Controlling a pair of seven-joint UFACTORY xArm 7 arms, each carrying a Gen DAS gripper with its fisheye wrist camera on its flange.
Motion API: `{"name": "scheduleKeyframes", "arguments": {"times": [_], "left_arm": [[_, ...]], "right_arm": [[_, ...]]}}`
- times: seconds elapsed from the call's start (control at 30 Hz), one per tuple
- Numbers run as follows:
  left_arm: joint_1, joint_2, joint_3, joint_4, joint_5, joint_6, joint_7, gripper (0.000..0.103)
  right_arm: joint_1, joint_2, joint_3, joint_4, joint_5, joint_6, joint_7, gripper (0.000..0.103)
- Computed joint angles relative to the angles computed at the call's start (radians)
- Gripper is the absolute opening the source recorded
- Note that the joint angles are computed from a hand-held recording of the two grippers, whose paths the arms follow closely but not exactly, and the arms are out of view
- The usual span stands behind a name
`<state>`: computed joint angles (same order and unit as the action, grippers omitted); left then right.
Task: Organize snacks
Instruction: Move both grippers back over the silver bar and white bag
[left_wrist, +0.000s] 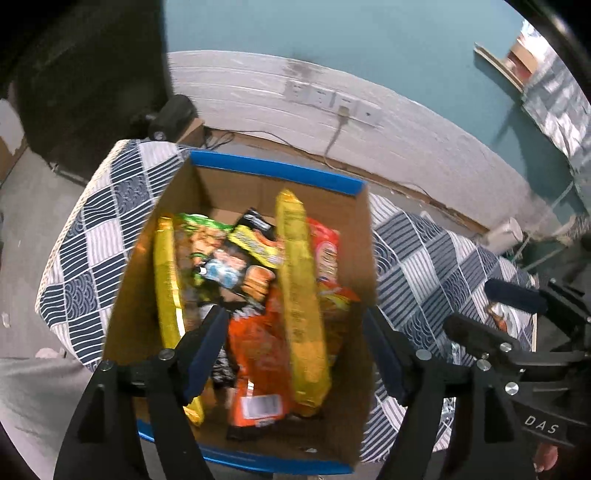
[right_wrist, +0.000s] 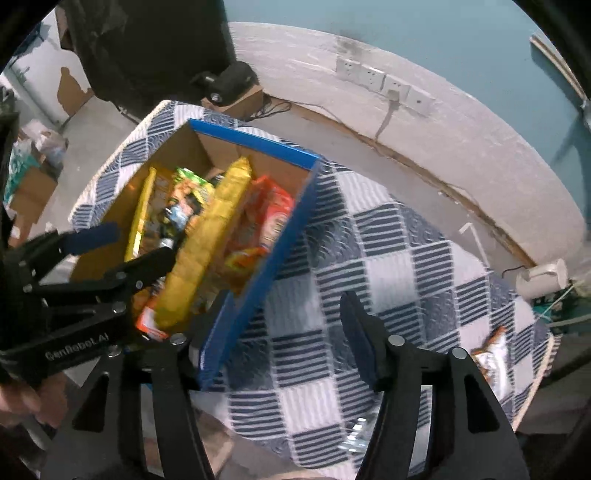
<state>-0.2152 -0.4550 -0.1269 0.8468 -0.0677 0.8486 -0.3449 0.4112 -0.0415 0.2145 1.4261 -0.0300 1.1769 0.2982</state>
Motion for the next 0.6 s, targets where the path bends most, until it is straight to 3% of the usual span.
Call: {"name": "scheduleKeyframes", "arguments": {"times": [0.47, 0.6], "left_arm": [[-0.115, 0.139, -0.102, 0.107, 0.042, 0.02, -0.057, 0.081], [-0.151, 0.206, -0.125, 0.157, 0.072, 0.032, -0.078, 0.081]], "right_arm": [[-0.144, -0.326, -0.092, -0.329, 0.037, 0.02, -0.14, 0.062], [-0.197, -0.406, -0.117, -0.407, 0.031, 0.035, -0.173, 0.068]]}}
